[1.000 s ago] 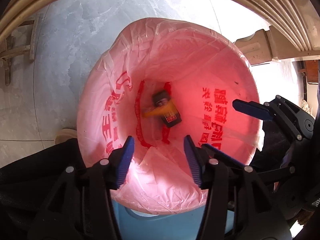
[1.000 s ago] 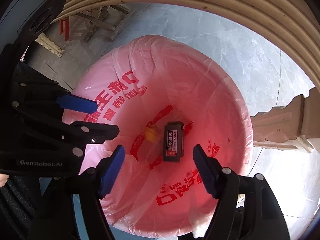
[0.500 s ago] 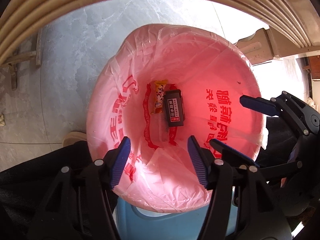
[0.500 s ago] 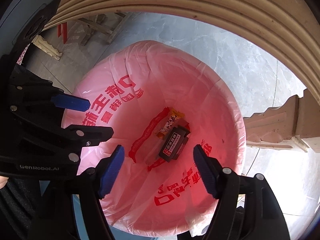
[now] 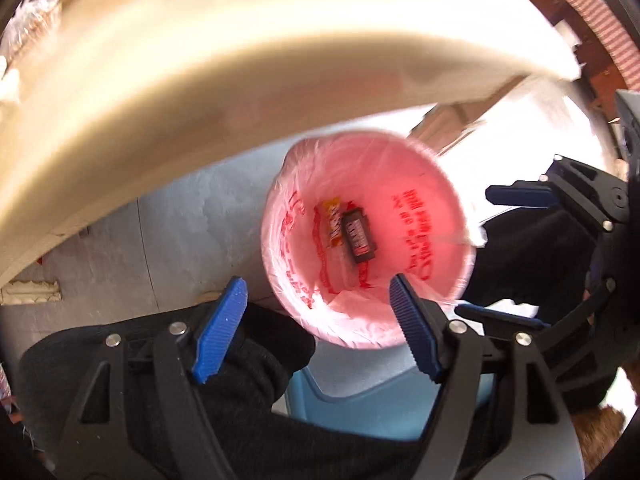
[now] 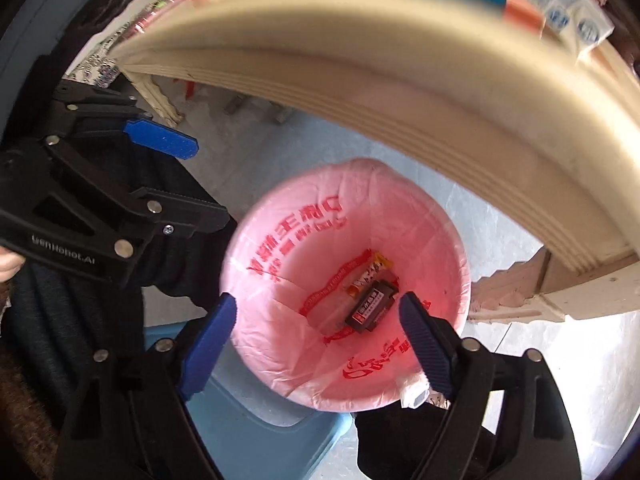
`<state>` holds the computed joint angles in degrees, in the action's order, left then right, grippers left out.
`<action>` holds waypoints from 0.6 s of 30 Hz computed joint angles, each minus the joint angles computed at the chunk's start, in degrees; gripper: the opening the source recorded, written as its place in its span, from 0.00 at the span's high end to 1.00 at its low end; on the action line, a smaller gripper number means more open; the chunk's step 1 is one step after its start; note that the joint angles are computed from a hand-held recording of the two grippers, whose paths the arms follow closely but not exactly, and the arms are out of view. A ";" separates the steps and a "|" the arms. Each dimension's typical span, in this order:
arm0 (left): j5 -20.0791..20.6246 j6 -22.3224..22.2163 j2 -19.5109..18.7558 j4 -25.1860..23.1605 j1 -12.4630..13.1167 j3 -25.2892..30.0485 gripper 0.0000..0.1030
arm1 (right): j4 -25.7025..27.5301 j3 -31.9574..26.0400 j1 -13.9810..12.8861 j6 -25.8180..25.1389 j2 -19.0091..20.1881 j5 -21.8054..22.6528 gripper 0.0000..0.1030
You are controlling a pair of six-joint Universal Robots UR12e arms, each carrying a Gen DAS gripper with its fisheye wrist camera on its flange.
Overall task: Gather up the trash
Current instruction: 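Move both tools back over the table toward the remaining boxes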
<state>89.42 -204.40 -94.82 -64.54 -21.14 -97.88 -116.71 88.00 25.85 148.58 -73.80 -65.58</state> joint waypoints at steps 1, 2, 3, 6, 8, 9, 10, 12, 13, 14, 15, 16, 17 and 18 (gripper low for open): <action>0.39 0.41 1.04 0.57 -0.03 0.30 0.25 | 0.46 -0.22 -0.51 -1.59 -0.97 1.68 0.17; 1.13 0.84 1.97 0.65 -0.01 0.84 0.18 | 0.81 -0.65 -1.05 -3.21 -1.90 3.14 0.12; 1.87 1.21 2.94 1.29 0.13 1.33 0.18 | 0.83 -1.12 -1.61 -4.45 -2.72 4.60 0.09; 3.32 3.36 5.03 2.82 0.78 3.27 0.17 | 1.17 -3.68 -3.41 -6.97 -4.27 9.20 0.07; 5.54 5.39 5.49 2.59 0.97 5.49 0.13 | 1.55 -6.26 -4.32 -7.75 -4.56 11.10 0.07; 6.71 6.66 5.53 2.07 1.06 6.76 0.13 | 1.31 -7.49 -4.79 -8.24 -4.60 11.92 0.07; 7.15 8.27 5.35 1.08 1.26 8.29 0.12 | 1.31 -8.74 -5.35 -9.16 -4.63 12.87 0.07; 7.17 12.47 4.68 -0.88 1.80 11.32 0.12 | 0.71 -11.15 -6.45 -10.36 -4.50 14.96 0.07; 7.38 14.39 4.32 -2.05 2.11 12.74 0.12 | 1.18 -12.56 -7.00 -11.26 -4.26 16.06 0.07; 7.67 15.75 3.93 -3.19 2.30 14.09 0.11 | 1.66 -13.89 -7.40 -12.02 -4.05 16.90 0.07; 7.59 17.55 3.45 -4.32 2.55 15.50 0.11 | 2.66 -15.54 -7.76 -12.92 -3.57 17.14 0.07; 7.55 19.43 3.18 -4.80 2.68 16.42 0.11 | 3.68 -17.61 -7.87 -13.69 -2.83 16.54 0.07; 7.48 21.37 3.04 -5.07 3.08 17.17 0.11 | 3.58 -19.23 -7.77 -13.83 -2.18 15.43 0.07; 7.49 23.34 2.79 -5.67 3.39 18.02 0.11 | 3.58 -20.58 -7.75 -14.29 -1.64 14.73 0.07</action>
